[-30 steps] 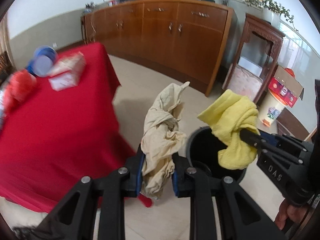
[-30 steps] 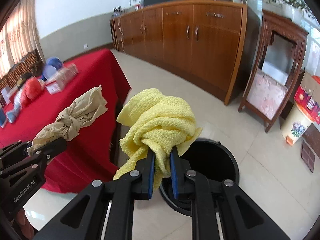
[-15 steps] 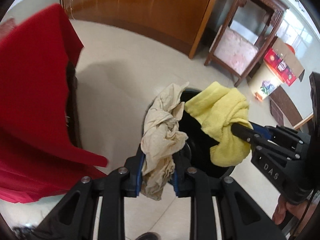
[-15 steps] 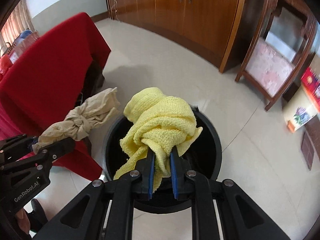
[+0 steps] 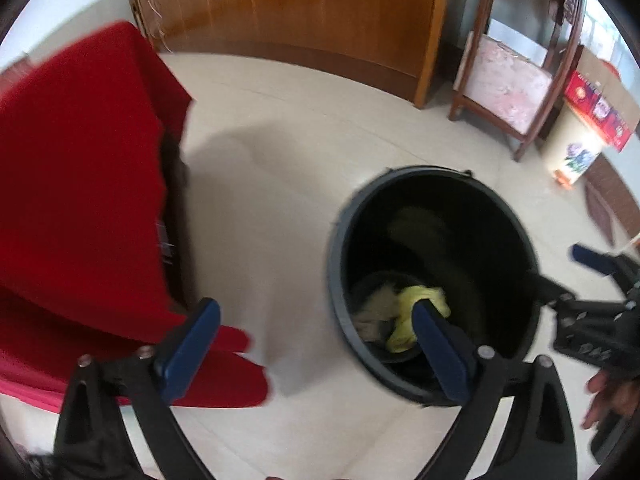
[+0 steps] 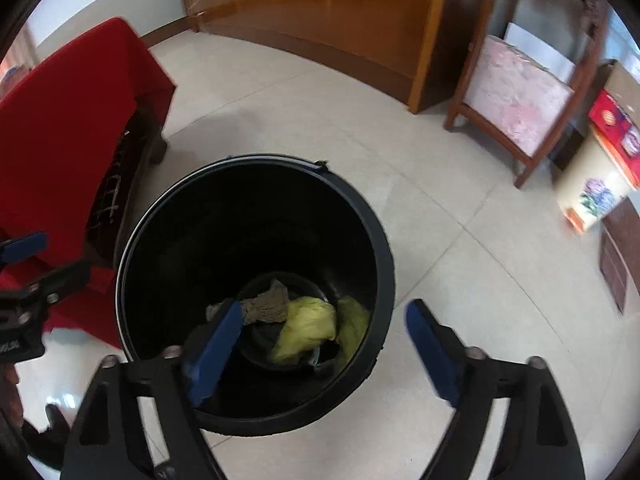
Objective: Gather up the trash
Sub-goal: 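Move both tools back toward the table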
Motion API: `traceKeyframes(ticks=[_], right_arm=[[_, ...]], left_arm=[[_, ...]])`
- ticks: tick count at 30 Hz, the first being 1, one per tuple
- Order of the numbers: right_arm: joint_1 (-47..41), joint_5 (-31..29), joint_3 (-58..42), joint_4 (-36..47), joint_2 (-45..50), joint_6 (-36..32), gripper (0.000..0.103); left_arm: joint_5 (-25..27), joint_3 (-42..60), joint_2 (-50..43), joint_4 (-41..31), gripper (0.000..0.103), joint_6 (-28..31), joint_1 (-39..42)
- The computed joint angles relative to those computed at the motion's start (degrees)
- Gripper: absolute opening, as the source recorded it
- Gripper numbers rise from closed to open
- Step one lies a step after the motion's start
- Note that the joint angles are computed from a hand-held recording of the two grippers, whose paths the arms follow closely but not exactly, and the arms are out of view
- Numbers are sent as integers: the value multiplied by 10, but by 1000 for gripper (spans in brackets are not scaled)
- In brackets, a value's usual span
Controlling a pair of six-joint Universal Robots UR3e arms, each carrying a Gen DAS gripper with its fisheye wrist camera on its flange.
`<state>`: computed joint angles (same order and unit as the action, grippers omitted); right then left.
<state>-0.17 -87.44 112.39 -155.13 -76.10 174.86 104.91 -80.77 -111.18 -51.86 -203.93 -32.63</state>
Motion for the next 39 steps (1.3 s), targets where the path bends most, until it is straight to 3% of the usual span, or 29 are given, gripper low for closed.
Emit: traceKeyframes(ticks=[3,14,26,33,39], right_arm=[[22,-8,-23,18,-11,29,102],[105,-59,-139,109,-41,75,103],[241,-129,-287,198,-32,125,103],[329,-146,-441,245,68,161,103],[407,-150,-662,318,200,183,103]], left_arm=[[15,-33,51,-4,98,11,5],[18,-15,121,-27,98,38,20],[6,-126,305,-39,99,93,111],[-34,-213,449,-57,99,152,223],[-157,-283,627,-131,99,257,444]])
